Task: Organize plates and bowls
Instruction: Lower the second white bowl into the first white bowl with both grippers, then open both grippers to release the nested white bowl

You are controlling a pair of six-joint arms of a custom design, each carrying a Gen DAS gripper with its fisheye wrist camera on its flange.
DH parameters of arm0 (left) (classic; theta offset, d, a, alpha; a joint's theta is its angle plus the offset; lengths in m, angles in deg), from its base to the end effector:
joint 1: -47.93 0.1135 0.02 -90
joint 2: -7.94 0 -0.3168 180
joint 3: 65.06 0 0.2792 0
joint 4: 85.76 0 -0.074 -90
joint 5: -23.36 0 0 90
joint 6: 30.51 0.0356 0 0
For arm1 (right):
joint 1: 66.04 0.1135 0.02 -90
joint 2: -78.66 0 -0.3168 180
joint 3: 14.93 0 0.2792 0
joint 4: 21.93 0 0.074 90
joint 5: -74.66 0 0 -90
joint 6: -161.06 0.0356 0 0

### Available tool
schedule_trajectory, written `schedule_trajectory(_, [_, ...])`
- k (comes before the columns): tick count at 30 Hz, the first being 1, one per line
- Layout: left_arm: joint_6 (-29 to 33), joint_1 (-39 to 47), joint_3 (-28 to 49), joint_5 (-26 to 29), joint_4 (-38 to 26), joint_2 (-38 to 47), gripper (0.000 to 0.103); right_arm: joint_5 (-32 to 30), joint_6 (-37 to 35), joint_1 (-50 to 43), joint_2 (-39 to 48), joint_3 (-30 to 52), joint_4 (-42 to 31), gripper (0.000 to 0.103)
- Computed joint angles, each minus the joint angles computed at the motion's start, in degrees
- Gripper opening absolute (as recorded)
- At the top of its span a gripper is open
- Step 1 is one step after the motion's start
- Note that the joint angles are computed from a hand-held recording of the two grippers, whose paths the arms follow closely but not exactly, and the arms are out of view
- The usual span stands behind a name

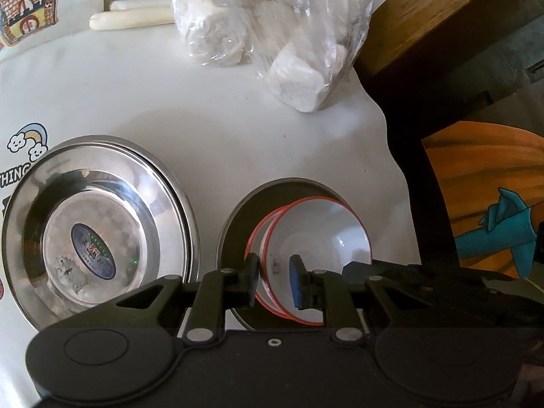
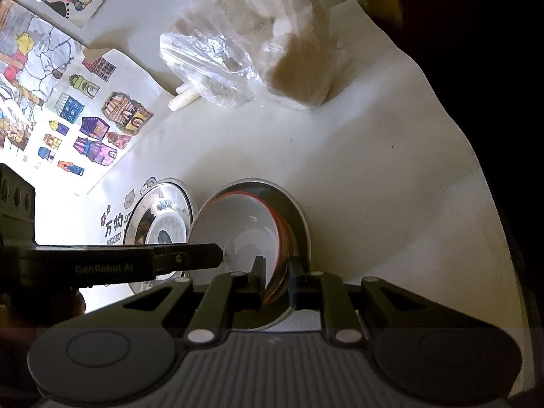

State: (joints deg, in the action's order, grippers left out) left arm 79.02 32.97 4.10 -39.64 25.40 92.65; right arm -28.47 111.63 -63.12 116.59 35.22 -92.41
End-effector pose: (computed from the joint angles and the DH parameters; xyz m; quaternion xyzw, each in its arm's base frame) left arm 0.2568 -0.0853 0.2489 0.2988 0.9242 -0.2311 0.0568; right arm 0.0996 0.0132 0.2749 0.2788 0.9146 0.2028 0.2116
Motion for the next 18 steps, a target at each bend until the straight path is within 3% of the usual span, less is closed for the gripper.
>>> schedule_trajectory(5, [-0.96, 0.30, -0.59, -0.68, 0.49, -1.04, 0.028, -0.23, -0.64, 0.09, -0.17, -0.01, -0.08, 0.018])
schedule_trajectory(16, [-1.58, 1.16, -1.27, -0.15, 0.58, -2.84, 0.029, 1.91, 0.72, 2.78, -1.15, 0.14, -0.17, 0.024])
schedule_trajectory(18, [-1.54, 1.64, -1.29, 0.30, 0.53, -3.57, 0.035, 3.22, 0.90, 3.57, -1.64, 0.57, -0.77, 0.027])
